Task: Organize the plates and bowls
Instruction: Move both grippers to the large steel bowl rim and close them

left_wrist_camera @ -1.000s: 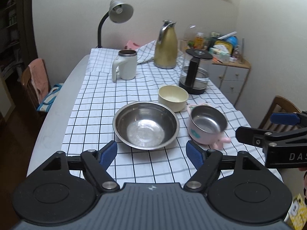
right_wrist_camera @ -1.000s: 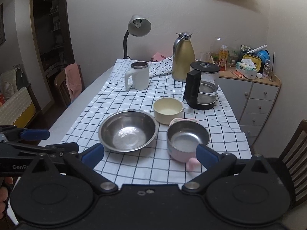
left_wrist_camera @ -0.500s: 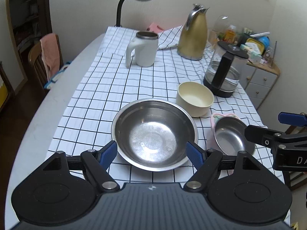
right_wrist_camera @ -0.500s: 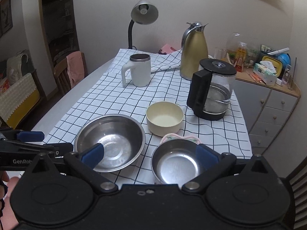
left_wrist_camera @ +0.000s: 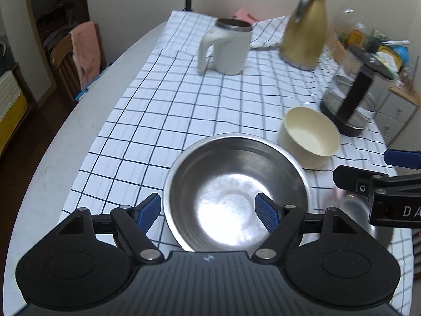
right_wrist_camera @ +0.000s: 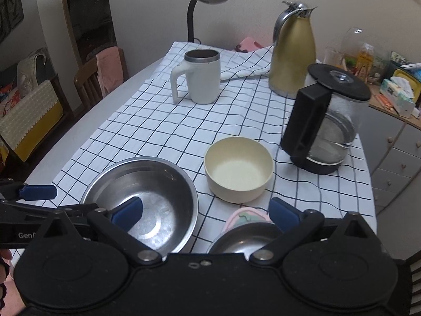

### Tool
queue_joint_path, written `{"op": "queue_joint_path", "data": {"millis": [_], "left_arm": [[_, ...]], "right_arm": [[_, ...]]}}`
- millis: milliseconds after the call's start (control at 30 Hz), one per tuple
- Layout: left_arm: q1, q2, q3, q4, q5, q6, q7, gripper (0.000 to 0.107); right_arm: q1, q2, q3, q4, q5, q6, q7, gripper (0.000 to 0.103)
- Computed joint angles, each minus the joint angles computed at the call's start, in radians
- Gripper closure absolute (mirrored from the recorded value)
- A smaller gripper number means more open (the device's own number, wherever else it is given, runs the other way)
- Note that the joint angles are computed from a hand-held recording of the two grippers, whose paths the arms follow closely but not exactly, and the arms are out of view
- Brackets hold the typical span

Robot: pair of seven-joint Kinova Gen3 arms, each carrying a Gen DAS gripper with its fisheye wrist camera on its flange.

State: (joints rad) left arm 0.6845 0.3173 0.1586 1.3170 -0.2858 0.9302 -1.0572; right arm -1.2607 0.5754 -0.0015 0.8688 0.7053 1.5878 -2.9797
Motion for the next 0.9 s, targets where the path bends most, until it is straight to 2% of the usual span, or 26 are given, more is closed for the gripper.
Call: {"op": "queue_joint_path", "data": {"millis": [333,500,567,600,667,700,800,833,900], "left_arm": [[-0.006,0.121,-0.033,-0.118,0.019,0.071,0.001,0.029],[-0.021,0.167,-0.046,-0.159,0.051,0.102,0.000,0.029],[-0.025,0.177,-0.048,-0.162,0.060,0.108,-0.007,0.029],[-0.025,0.179,-0.049,-0.159,0.063,0.108,-0.009,0.029],[-0.027,0.178,-0.049,-0.146,0.067,0.102,-0.019,0.030],[-0.023,0.175,-0.054,-0.136,0.062,0.097,-0.012,0.030],[-0.031,0.166,-0.053,-0.113,0.071,0.086,-0.008,0.030],[-0.034,0.164,-0.052,-0.109,0.074,0.084,-0.010,0.030],[-0.040,0.162,-0.048,-0.103,0.079,0.077,-0.018,0.038]], "right_arm": [[0.149,0.018,-0.014,0.027,-0.113,-0.122,0.087,0.004],[0.207,0.036,-0.018,0.025,-0.189,-0.157,0.123,0.012],[0.229,0.031,-0.024,0.044,-0.224,-0.187,0.122,0.020],[0.232,0.030,-0.023,0.053,-0.232,-0.198,0.117,0.016],[0.221,0.042,-0.017,0.043,-0.225,-0.192,0.128,0.016],[0.217,0.048,-0.018,0.033,-0.224,-0.187,0.144,0.017],[0.211,0.071,-0.006,-0.013,-0.251,-0.148,0.167,0.028],[0.216,0.067,-0.015,-0.006,-0.255,-0.156,0.162,0.028],[0.212,0.068,-0.016,-0.008,-0.262,-0.156,0.172,0.028]]}}
